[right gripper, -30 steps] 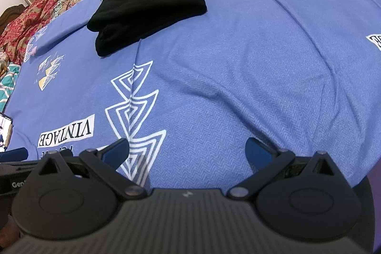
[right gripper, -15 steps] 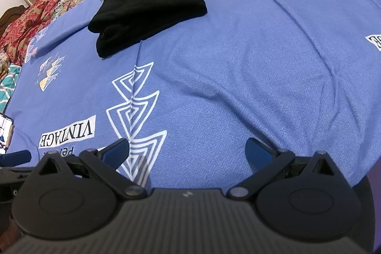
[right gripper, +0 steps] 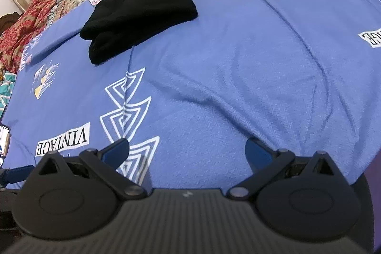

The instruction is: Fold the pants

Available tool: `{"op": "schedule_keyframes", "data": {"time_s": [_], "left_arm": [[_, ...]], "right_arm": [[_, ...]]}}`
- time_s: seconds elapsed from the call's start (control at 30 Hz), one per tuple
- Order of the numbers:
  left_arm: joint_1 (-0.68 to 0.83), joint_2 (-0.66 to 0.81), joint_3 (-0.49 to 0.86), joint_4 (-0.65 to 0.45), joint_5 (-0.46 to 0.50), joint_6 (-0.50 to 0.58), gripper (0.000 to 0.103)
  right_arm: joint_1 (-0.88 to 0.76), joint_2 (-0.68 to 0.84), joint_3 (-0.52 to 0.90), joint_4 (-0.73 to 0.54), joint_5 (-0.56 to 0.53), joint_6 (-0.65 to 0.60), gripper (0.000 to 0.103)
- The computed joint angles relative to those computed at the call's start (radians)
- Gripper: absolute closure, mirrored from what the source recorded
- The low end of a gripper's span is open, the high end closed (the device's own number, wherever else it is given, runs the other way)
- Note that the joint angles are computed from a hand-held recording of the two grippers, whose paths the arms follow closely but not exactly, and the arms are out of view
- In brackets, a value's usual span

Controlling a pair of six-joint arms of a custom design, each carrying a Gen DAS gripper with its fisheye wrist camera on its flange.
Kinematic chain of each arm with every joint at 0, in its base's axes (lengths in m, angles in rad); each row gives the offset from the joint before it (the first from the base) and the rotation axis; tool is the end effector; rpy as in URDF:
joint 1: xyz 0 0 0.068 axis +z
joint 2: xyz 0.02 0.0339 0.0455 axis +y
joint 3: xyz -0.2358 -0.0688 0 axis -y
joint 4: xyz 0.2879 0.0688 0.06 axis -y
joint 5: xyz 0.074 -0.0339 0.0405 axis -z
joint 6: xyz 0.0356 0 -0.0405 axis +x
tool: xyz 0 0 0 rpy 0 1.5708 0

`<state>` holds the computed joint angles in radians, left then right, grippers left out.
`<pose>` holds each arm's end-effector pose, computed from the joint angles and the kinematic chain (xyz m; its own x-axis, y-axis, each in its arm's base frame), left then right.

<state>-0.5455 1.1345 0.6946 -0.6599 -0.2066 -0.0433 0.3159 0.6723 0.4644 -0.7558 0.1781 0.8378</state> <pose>0.2225 -0.1265 0.1619 -0.7796 0.4236 -0.4613 0.3949 0.9042 0.1630 0.1843 0.0536 0.1701 -0.6782 0.5478 -0.4898 0.4399 0.8366 0.3266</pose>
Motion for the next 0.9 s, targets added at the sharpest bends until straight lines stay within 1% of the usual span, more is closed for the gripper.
{"op": "schedule_keyframes", "data": {"time_s": [0.63,0.9], "left_arm": [[0.022,0.002,0.001,0.001,0.006,-0.007,0.0],[0.043,0.0,0.007,-0.006,-0.016,-0.031,0.0]], "right_arm": [[0.002,0.005,-0.003,0.006,-0.001,0.005,0.0],[0.005,0.005,-0.001,0.004,0.001,0.007,0.0]]}}
